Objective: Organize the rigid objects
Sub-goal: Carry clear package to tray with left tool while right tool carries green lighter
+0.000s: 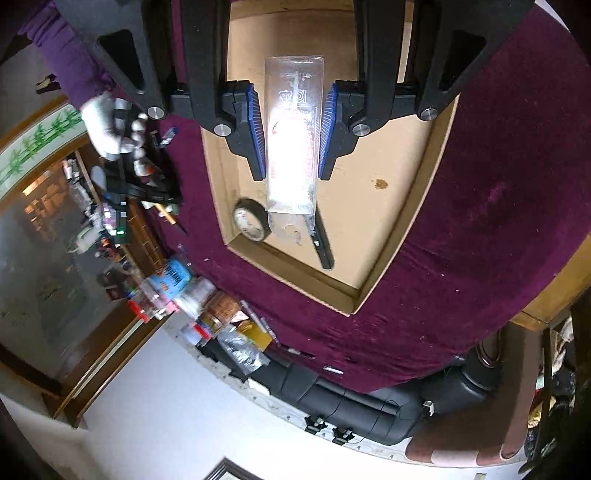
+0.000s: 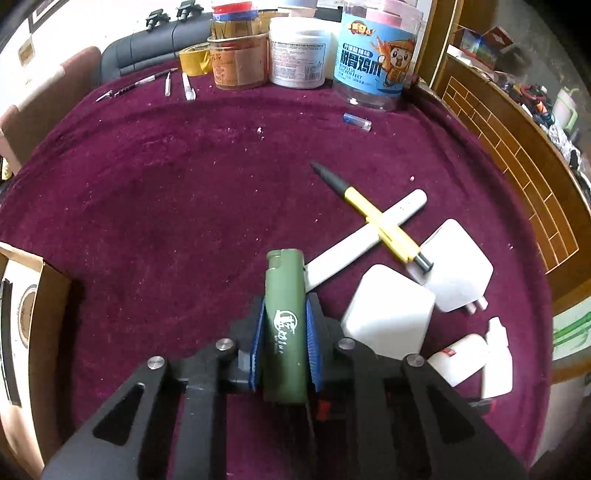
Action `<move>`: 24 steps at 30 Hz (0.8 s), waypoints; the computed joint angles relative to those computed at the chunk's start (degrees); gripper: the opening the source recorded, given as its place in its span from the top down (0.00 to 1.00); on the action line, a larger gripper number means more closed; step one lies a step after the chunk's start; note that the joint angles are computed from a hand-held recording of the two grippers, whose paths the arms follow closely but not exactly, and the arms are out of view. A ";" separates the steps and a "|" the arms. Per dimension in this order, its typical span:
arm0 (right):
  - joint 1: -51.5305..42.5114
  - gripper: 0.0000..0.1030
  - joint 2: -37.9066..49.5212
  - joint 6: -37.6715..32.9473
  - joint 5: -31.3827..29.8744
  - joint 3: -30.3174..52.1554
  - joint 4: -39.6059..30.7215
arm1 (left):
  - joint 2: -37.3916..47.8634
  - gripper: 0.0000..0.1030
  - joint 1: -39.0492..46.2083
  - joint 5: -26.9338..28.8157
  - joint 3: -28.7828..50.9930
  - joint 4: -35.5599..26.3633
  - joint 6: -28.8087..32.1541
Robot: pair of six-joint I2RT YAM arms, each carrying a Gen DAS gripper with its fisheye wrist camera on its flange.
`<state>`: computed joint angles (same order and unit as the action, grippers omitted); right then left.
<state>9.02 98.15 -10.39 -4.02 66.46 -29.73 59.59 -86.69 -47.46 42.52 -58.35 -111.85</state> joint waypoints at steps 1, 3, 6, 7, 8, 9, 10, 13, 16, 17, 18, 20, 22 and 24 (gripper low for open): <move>-0.92 0.84 -0.58 0.21 -1.96 -0.37 -0.20 | -0.29 0.77 1.60 1.20 -0.06 0.78 2.32; -2.74 0.84 -2.41 0.86 -5.45 -1.32 -0.35 | -0.53 0.77 6.88 5.28 -0.30 3.09 8.73; -5.35 0.83 -7.65 0.17 -12.58 -2.65 -2.48 | -0.54 0.77 16.77 12.94 -1.55 7.77 18.83; -5.31 0.83 -9.09 0.21 -14.21 -2.97 -3.21 | -0.55 0.77 20.55 15.74 -2.42 9.93 22.19; -5.58 0.83 -10.48 -0.18 -16.36 -2.75 -4.82 | -0.33 0.77 25.50 19.68 -3.74 13.55 26.87; -5.27 0.83 -11.92 -0.39 -18.29 -2.65 -6.57 | 0.62 0.77 28.97 22.45 -4.36 15.94 29.57; -4.48 0.83 -13.52 -0.55 -20.10 -2.72 -8.38 | 1.76 0.77 31.89 24.81 -4.92 18.23 31.60; -0.10 0.83 -16.56 0.28 -23.48 -3.28 -11.45 | 6.58 0.77 38.50 28.82 -3.99 23.68 36.96; 6.58 0.83 -16.24 2.36 -24.71 -3.36 -12.71 | 9.38 0.77 42.65 31.49 -2.65 26.71 38.84; 8.97 0.83 -15.57 3.28 -24.29 -3.34 -12.37 | 9.19 0.77 42.88 31.82 -3.04 27.33 38.78; 11.57 0.83 -14.60 4.30 -23.55 -3.28 -11.60 | 8.11 0.77 42.33 31.72 -3.75 27.97 38.31; 16.27 0.83 -13.18 5.79 -22.21 -3.76 -9.98 | 4.09 0.73 39.00 29.07 -5.42 27.05 35.73; 20.58 0.83 -11.47 7.66 -21.05 -3.86 -8.62 | 0.32 0.67 33.37 24.50 -5.74 23.08 30.78; 23.53 0.83 -9.10 9.14 -19.74 -3.21 -7.31 | -3.54 0.60 25.66 18.00 -5.48 17.23 23.79</move>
<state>32.55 89.05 -1.25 -23.76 63.25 -37.05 56.05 -61.04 -29.46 37.03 -41.12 -88.06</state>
